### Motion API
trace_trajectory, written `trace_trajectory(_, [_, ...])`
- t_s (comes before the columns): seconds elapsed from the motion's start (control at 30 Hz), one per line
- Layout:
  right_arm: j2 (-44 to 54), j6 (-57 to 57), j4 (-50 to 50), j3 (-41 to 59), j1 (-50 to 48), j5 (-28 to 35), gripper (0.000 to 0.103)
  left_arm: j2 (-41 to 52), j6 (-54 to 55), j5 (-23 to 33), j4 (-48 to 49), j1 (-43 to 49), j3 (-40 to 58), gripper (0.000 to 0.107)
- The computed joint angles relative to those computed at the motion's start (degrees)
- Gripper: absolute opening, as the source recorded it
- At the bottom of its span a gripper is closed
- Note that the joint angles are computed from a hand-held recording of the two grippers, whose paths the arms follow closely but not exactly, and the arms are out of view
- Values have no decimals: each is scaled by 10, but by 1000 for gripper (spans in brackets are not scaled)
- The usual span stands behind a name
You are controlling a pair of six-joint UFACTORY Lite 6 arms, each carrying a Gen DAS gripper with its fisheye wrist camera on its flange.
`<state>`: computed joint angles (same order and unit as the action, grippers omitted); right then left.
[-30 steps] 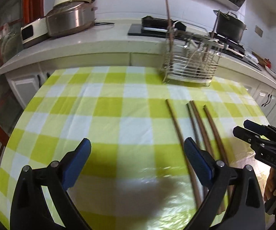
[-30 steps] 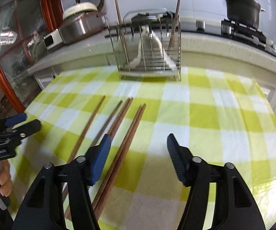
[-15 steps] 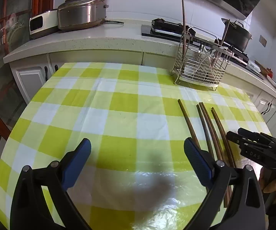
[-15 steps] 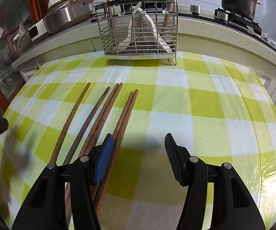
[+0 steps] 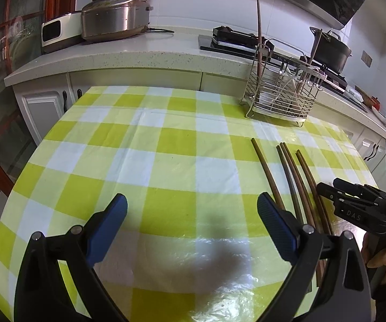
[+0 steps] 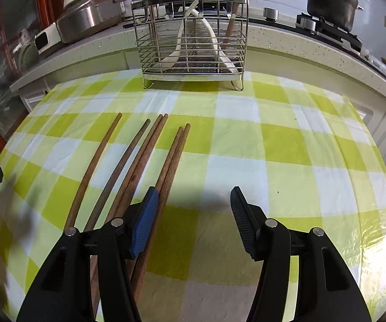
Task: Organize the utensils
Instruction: 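Withdraw both tools back toward the remaining chopsticks on the cloth, then grasp one brown chopstick with the right tool while the left tool grasps another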
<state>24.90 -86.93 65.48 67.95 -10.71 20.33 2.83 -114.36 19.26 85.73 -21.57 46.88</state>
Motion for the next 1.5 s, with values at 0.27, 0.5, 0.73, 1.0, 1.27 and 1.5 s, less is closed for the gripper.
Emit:
trace_trajectory(0.27, [24, 46, -35, 26, 20, -22, 44, 9, 8, -5, -4, 2, 10, 94])
trace_trajectory(0.5, [18, 56, -64, 26, 39, -9, 10, 37, 10, -11, -13, -6, 32, 94])
trace_trajectory(0.73, [3, 1, -37, 7, 3, 23, 7, 86, 62, -2, -66, -31, 84, 94])
trace_trajectory(1.0, [10, -19, -48, 35, -67, 79, 7, 237, 275, 33, -267, -50, 282, 92])
trace_trajectory(1.27, [44, -1, -75, 105, -117, 144, 7, 395, 499, 96, -468, -50, 497, 64])
trace_trajectory(1.5, [78, 3, -81, 150, -143, 189, 7, 473, 555, 163, -513, -69, 602, 34])
